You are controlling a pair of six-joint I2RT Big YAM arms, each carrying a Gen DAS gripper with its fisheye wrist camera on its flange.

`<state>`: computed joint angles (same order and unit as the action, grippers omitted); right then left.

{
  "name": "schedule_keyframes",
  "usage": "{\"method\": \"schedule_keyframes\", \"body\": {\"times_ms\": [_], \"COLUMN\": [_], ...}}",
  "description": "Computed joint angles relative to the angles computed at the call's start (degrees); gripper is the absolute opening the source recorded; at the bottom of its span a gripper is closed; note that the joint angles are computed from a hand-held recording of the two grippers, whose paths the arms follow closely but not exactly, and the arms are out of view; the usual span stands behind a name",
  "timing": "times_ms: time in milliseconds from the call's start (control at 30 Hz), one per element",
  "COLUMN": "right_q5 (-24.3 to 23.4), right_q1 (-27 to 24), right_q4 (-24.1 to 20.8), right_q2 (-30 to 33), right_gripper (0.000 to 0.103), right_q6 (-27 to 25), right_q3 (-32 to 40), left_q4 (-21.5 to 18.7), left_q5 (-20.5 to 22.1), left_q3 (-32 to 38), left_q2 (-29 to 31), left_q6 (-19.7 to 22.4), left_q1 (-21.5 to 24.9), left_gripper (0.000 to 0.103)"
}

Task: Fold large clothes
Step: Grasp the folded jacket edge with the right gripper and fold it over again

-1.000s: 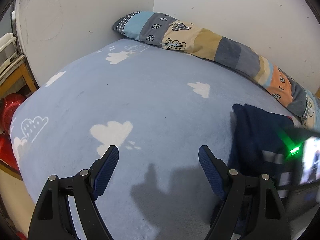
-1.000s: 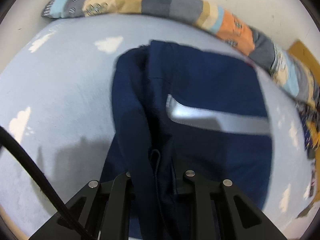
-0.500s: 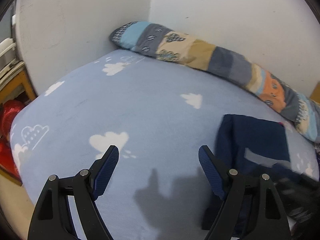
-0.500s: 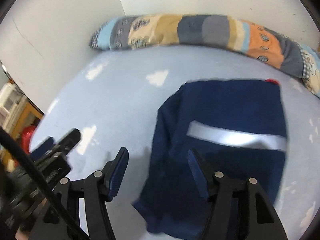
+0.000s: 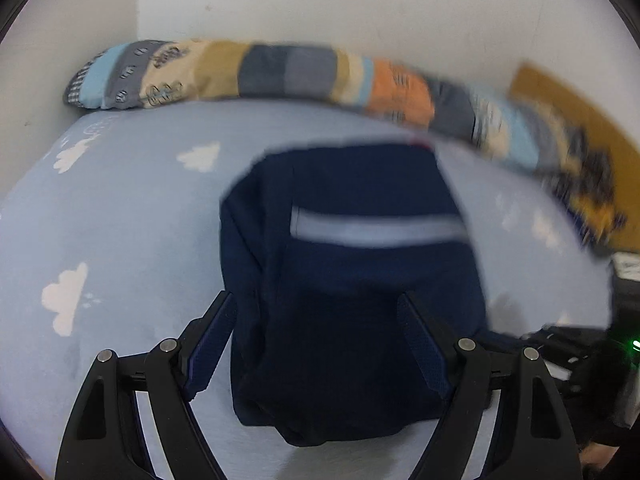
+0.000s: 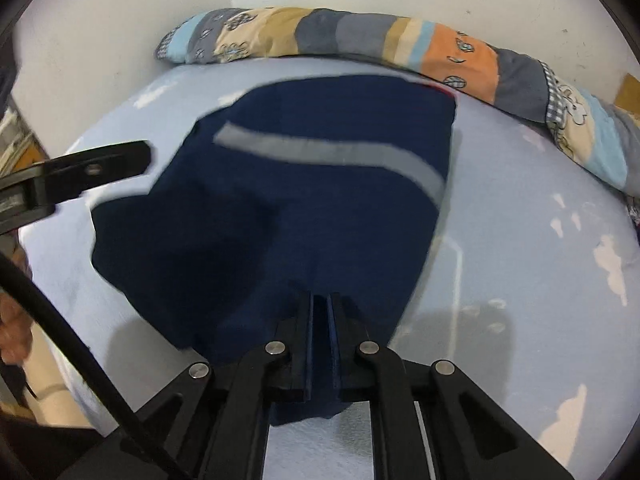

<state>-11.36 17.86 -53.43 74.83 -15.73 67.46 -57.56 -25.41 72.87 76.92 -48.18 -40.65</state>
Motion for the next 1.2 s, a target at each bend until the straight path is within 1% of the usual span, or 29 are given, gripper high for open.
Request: {"method": "schedule_keyframes", "body": {"times_ms": [33,67,100,133,167,200,233,267,333,367,467,500,533,633,667,700,733,767,800,833,867,900,933,967,1000,1067,1100,1167,1200], "right_q5": [0.51,1.8,2.19,1.6,-0.07,-2.78,-5.07,-8.08,-6.59,-5.03,-2.41,-1.33,0.0,2.15,4.09,7.18,8.77,8.31,7.62,6.65,6.28,6.33,5.01,0.4,-2.13,-4.32,-4.76,-5.87,-6.09], "right_q1": [-0.08,0.09,0.16,-0.13,-0.83,-1.98,-2.88,-4.12,-4.36,-4.3,-3.56,-3.14,-2.66,-1.62,-1.13,-0.7,-0.63,-0.93,-1.23,-1.49,-1.59,-1.55,-1.65,-2.31,-2.8,-3.28,-3.38,-3.44,-3.31], "right_q4": [-0.04,-1.01,-0.76,-0.99,-3.61,-7.07,-8.2,-8.52,-6.84,-6.08,-7.28,-7.18,-8.74,-12.12,-14.35,-15.13,-16.8,-20.64,-21.6,-20.67,-22.32,-23.07,-22.61,-20.28,-18.96,-17.29,-16.57,-14.83,-14.32], "right_q2": [0.72,1.78,2.17,2.64,3.79,5.35,6.04,6.9,8.63,10.96,20.36,22.11,26.38,34.68,36.57,38.46,40.94,44.24,45.47,45.48,46.31,46.4,45.19,42.06,39.78,34.33,31.72,25.01,22.9], "right_gripper": [0.008,0.008,0.008,0.008,0.008,0.008,0.008,0.008,0.008,0.008,0.008,0.008,0.008,0.008,0.008,0.008,0.008,0.009,0.008,0.008,0.009,0.009,0.009,0.01,0.014,0.021,0.023,0.023,0.023], "right_q6": [-0.4,-0.92,-1.27,-2.13,-2.34,-1.14,-0.26,0.6,1.58,2.82,5.4,5.85,6.46,8.34,7.65,7.39,6.87,6.64,6.67,7.16,7.91,7.78,6.91,6.34,6.33,5.41,4.84,2.04,1.24], "right_q3": [-0.29,-0.94,-1.51,-1.36,0.7,3.78,5.54,8.51,12.86,16.68,29.39,31.59,36.66,45.73,47.91,50.1,52.06,54.99,55.53,55.32,57.31,58.19,57.53,54.48,52.23,46.2,42.95,34.07,31.11], "left_q4": [-1.58,-4.78,-5.53,-4.02,-1.94,-1.14,-1.24,-2.2,-4.38,-4.45,-3.84,-4.32,-4.49,-5.28,-5.62,-5.9,-6.51,-6.62,-6.05,-5.94,-5.96,-6.01,-6.26,-6.75,-6.97,-7.35,-7.73,-8.44,-8.62], "left_q5": [0.91,3.0,4.93,6.42,8.25,9.19,9.11,7.53,4.61,4.4,3.34,2.39,1.87,1.03,1.01,1.42,2.03,2.57,3.21,3.61,3.71,3.28,2.79,2.06,1.45,1.23,1.0,0.8,1.27], "left_q3": [0.21,0.19,-0.72,-1.97,-3.55,-3.99,-3.75,-2.84,-0.44,0.17,2.43,3.5,4.03,5.22,4.96,4.53,4.54,4.43,4.14,3.98,4.02,4.15,3.95,4.15,4.17,4.16,3.94,3.47,3.07], "left_q2": [1.22,3.52,4.49,4.25,3.37,2.85,2.58,2.79,3.91,4.2,5.15,5.76,6.14,7.29,7.25,7.13,7.69,7.85,7.78,7.82,7.8,7.7,7.39,7.26,6.97,6.51,6.19,5.63,5.4], "left_q6": [-0.43,-1.65,-2.29,-2.47,-3.35,-4.12,-4.46,-4.55,-4.94,-5.13,-5.34,-4.93,-4.66,-3.53,-3.45,-3.53,-3.63,-3.03,-2.43,-2.5,-2.58,-2.52,-2.8,-2.83,-2.88,-3.32,-3.76,-4.79,-5.55], "left_q1": [0.39,1.44,2.35,2.91,3.69,4.13,4.23,3.79,2.97,2.79,1.59,1.12,0.87,1.05,1.42,1.78,2.13,2.8,3.36,3.57,3.68,3.62,3.22,2.94,2.67,2.59,2.55,2.68,2.89], "left_gripper": [0.081,0.082,0.084,0.084,0.085,0.085,0.085,0.085,0.084,0.084,0.084,0.084,0.084,0.084,0.084,0.084,0.084,0.084,0.084,0.084,0.084,0.084,0.084,0.084,0.084,0.084,0.084,0.084,0.084]}}
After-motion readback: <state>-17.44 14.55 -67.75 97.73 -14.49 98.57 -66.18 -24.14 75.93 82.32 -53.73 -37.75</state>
